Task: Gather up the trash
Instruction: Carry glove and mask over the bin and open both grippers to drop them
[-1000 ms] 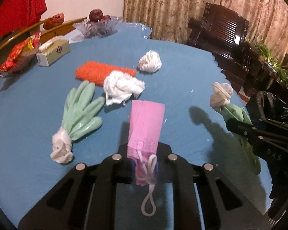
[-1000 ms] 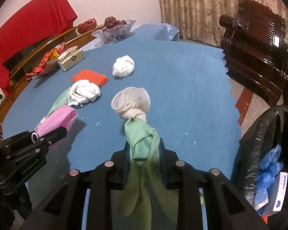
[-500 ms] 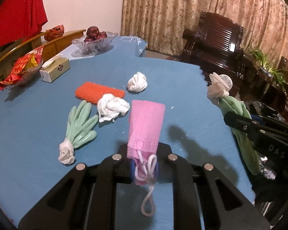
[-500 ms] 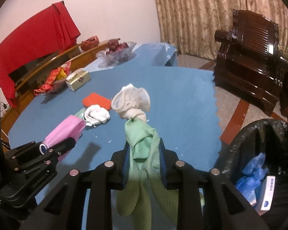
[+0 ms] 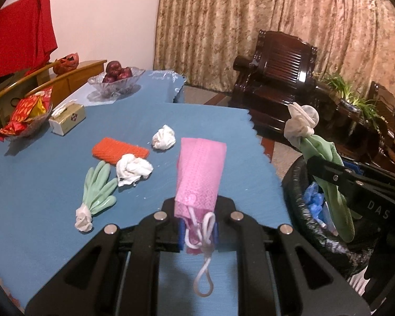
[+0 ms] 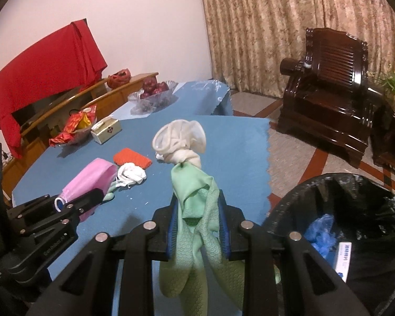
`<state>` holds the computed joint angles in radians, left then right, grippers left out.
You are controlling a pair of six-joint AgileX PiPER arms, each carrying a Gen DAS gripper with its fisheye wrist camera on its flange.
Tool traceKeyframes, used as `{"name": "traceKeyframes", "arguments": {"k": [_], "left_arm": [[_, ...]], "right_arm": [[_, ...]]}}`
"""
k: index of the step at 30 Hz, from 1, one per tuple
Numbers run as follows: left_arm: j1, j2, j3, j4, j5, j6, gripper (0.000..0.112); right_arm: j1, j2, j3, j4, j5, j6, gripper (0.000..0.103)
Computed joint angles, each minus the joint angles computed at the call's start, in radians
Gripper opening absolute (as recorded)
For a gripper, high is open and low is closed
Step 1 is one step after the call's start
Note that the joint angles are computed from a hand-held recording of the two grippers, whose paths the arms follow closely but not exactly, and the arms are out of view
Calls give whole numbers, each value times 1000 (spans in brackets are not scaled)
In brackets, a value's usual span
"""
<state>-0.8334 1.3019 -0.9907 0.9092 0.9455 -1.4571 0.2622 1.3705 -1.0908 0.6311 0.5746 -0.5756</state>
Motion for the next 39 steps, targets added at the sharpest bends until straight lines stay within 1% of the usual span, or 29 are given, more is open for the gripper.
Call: {"name": "traceKeyframes", "arguments": {"k": [6, 9, 13, 23, 28, 33, 39], "left_arm": [[-55, 31, -52, 13, 32, -6, 14], [-71, 53, -81, 13, 33, -1, 14], [-92, 96, -126, 15, 25, 11, 14], [-108, 256, -284, -19, -64, 81, 14], [-106, 348, -380, -43, -116, 134, 14], [-103, 455, -495, -81, -163, 203, 14], [-89, 588, -643, -155, -213, 309, 14]], "right_arm": [[-72, -56, 26, 42, 32, -58, 26], [-115, -78, 39, 64, 49, -89, 26], [-204, -99, 53, 104, 82, -150, 26], [-461, -85, 48, 172, 165, -289, 26], [-575, -53, 34, 190, 182, -344, 26], [-649, -5, 11, 195, 181, -379, 26], [-707, 61, -16, 202, 169, -415, 26]]}}
